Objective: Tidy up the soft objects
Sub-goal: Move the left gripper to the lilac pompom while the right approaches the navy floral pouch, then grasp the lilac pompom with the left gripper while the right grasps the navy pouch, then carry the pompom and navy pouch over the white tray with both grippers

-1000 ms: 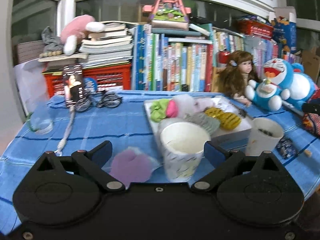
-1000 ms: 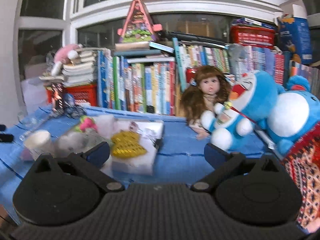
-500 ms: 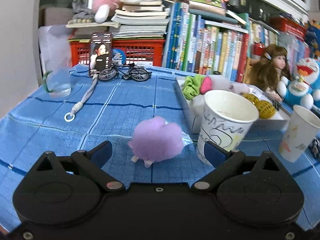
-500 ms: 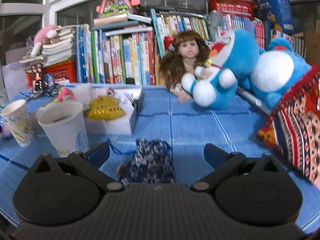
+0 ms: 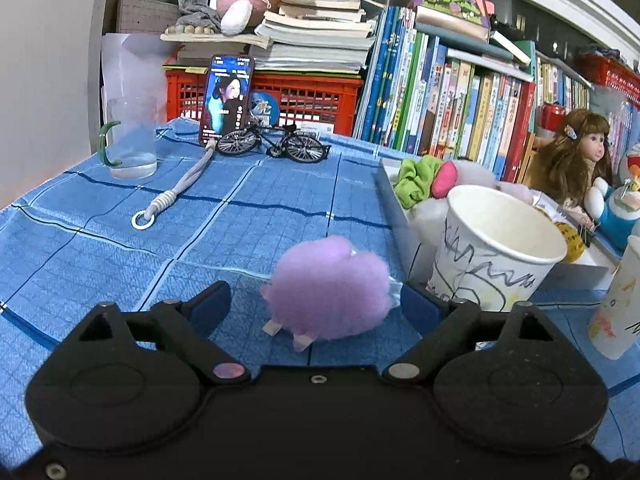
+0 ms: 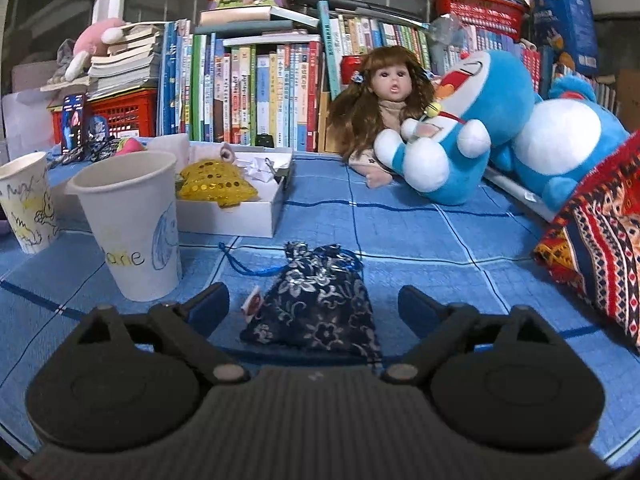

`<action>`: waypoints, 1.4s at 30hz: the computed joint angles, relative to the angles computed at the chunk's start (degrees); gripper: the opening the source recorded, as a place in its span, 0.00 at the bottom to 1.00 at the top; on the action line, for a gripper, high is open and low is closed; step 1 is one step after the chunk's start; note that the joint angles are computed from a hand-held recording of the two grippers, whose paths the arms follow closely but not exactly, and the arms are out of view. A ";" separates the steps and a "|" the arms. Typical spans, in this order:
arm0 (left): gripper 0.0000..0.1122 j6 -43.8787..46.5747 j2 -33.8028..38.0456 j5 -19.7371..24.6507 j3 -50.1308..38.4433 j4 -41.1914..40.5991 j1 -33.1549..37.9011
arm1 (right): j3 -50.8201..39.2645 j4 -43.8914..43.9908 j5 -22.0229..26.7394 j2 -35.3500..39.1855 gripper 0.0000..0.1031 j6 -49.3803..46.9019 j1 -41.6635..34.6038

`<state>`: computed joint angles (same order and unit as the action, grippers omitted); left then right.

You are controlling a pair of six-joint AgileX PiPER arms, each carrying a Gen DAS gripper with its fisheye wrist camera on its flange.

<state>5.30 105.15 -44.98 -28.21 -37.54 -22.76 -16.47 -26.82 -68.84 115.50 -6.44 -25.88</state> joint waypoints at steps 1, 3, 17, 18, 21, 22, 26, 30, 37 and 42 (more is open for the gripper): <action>0.76 -0.08 0.17 0.42 -0.23 0.27 0.18 | 0.09 0.42 -0.43 0.21 0.91 -0.43 0.44; 0.73 0.00 0.30 1.03 -0.51 0.06 0.29 | 0.09 0.82 -0.49 0.38 0.90 -0.74 1.21; 0.65 -5.13 -0.05 4.73 -1.30 5.13 3.10 | -0.77 5.29 1.39 0.24 0.79 -1.16 5.26; 0.64 -5.37 -0.08 4.85 -1.33 5.25 3.21 | -0.80 5.65 1.39 0.30 0.78 -1.14 5.46; 0.63 -5.54 -0.15 4.79 -1.31 5.44 3.42 | -1.27 7.95 2.15 0.49 0.76 -1.42 6.53; 0.63 -5.45 -0.15 4.66 -1.31 5.32 3.35 | -1.55 8.61 2.64 0.50 0.75 -1.21 6.81; 0.63 -4.86 -0.07 4.39 -1.46 4.63 3.06 | -2.89 8.83 5.80 -0.14 0.74 0.89 6.89; 0.53 -6.30 0.04 5.83 -1.91 6.89 3.87 | -3.02 8.46 6.02 0.05 0.64 0.88 6.99; 0.51 -2.72 -2.27 5.88 -0.96 5.03 2.53 | -1.95 5.37 5.92 -1.88 0.47 4.26 4.82; 0.51 1.42 -4.74 4.32 -0.10 0.53 0.97 | -1.94 0.81 7.68 -5.28 0.45 8.13 2.30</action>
